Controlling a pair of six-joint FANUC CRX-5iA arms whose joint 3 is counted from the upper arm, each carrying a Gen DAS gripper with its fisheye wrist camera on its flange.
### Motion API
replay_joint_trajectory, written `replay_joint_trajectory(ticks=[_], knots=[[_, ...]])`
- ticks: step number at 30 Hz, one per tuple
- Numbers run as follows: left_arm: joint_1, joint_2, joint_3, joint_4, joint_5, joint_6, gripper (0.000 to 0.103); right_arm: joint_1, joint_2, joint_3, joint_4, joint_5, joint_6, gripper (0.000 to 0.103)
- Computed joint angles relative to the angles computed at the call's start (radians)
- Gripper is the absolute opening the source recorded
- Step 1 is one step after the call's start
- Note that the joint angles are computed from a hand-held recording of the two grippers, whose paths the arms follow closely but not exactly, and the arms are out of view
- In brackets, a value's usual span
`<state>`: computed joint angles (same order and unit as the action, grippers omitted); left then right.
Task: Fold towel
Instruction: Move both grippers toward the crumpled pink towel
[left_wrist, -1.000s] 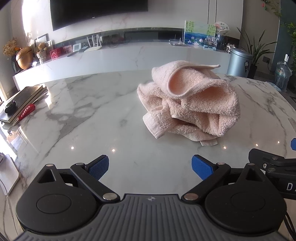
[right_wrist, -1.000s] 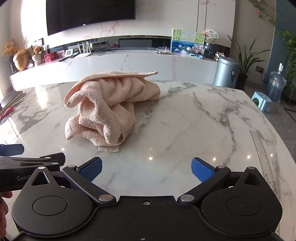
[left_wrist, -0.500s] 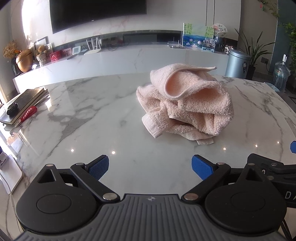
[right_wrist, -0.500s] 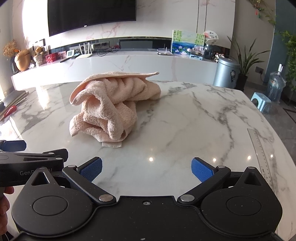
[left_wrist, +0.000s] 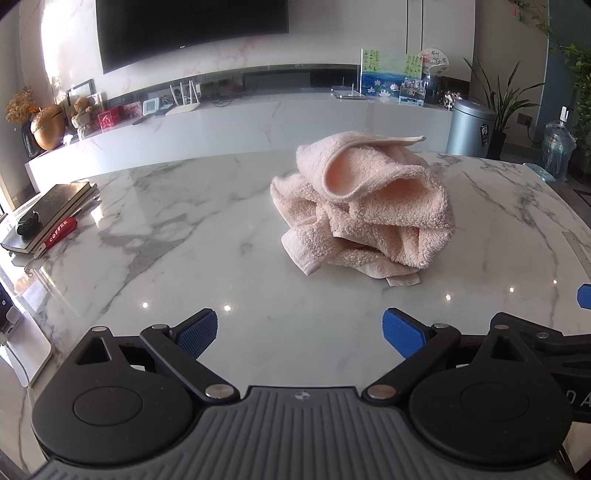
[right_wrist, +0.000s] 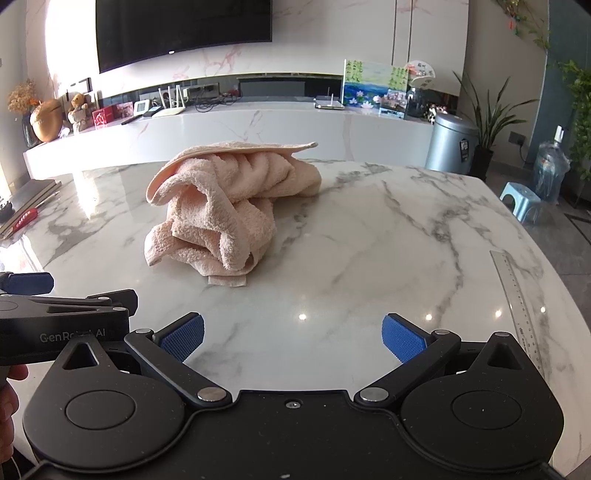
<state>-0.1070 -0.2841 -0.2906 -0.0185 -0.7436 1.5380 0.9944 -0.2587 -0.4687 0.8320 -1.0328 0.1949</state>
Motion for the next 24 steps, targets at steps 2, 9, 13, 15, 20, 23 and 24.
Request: replay_joint_trajectory(ticks=[2, 9, 13, 15, 20, 23, 24], knots=[[0.000, -0.003, 0.001, 0.001, -0.002, 0.001, 0.097, 0.003, -0.003, -0.001, 0.002, -0.003, -0.002, 0.103], [-0.005, -0.016, 0.004, -0.006, -0.005, 0.009, 0.097, 0.020, -0.015, -0.004, 0.005, -0.022, -0.018, 0.103], [-0.004, -0.023, 0.000, 0.000, -0.005, 0.003, 0.097, 0.032, -0.024, -0.007, 0.000, -0.035, -0.033, 0.103], [-0.002, -0.027, -0.003, 0.005, -0.005, -0.001, 0.097, 0.039, -0.028, -0.007, -0.002, -0.044, -0.039, 0.103], [-0.001, -0.033, -0.008, 0.011, -0.002, -0.006, 0.097, 0.053, -0.037, -0.009, -0.002, -0.060, -0.052, 0.103], [0.001, -0.035, -0.009, 0.013, -0.002, -0.005, 0.097, 0.055, -0.040, -0.009, -0.003, -0.062, -0.054, 0.103], [0.000, -0.036, -0.009, 0.013, -0.002, -0.004, 0.097, 0.056, -0.040, -0.009, -0.004, -0.062, -0.055, 0.103]])
